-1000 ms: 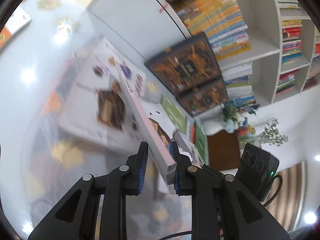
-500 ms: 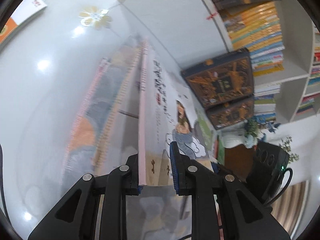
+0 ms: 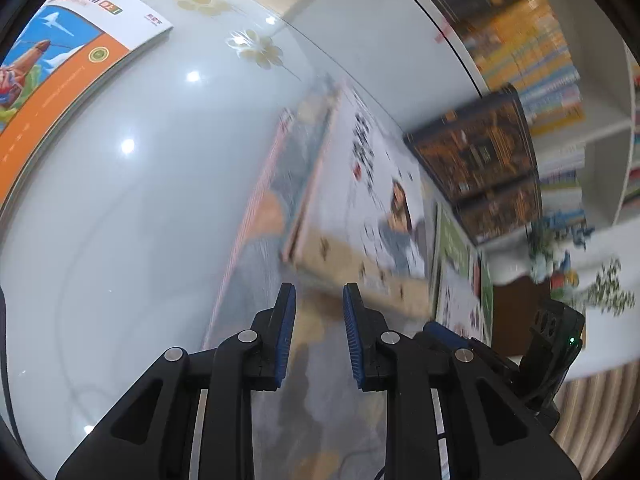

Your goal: Organize books

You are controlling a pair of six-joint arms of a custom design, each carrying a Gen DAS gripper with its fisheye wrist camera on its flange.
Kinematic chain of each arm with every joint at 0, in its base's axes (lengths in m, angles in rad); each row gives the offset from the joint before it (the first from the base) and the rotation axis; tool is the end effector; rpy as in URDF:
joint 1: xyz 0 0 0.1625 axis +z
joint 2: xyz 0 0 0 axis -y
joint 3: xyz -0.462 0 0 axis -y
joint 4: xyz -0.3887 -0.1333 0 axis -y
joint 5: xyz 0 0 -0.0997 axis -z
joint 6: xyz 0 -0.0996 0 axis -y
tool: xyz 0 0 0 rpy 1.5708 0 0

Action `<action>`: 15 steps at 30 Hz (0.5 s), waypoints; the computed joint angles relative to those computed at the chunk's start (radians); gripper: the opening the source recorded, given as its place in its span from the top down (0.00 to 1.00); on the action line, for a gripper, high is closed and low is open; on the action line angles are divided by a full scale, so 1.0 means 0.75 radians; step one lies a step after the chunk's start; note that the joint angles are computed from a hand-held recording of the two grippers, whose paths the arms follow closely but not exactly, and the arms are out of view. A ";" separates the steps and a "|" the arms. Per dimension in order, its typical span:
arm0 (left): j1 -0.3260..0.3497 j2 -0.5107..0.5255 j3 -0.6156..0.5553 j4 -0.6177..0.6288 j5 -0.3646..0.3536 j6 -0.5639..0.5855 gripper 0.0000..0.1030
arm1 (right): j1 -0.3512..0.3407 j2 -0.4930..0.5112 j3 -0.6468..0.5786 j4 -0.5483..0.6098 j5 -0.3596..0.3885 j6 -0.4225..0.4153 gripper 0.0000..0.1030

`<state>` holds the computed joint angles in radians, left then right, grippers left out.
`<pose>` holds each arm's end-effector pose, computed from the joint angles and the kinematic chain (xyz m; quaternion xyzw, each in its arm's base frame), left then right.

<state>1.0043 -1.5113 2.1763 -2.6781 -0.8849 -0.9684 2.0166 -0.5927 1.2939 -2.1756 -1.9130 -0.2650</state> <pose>-0.0793 -0.4905 0.3568 -0.2557 0.8856 -0.3765 0.0927 0.4223 -0.6520 0.0668 0.3502 -0.9199 -0.0319 0.1737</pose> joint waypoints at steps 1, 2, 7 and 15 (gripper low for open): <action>-0.018 -0.007 0.011 0.020 -0.009 -0.004 0.77 | -0.002 -0.036 0.052 -0.012 0.003 0.003 0.52; -0.040 -0.003 0.017 0.044 -0.032 -0.006 0.74 | -0.005 -0.091 0.130 -0.021 0.005 0.010 0.51; -0.090 0.082 0.011 0.055 -0.165 0.011 0.73 | -0.017 -0.270 0.374 -0.036 -0.042 0.028 0.47; -0.099 0.397 -0.178 0.073 -0.386 0.198 0.73 | -0.111 -0.444 0.475 -0.157 -0.112 0.136 0.47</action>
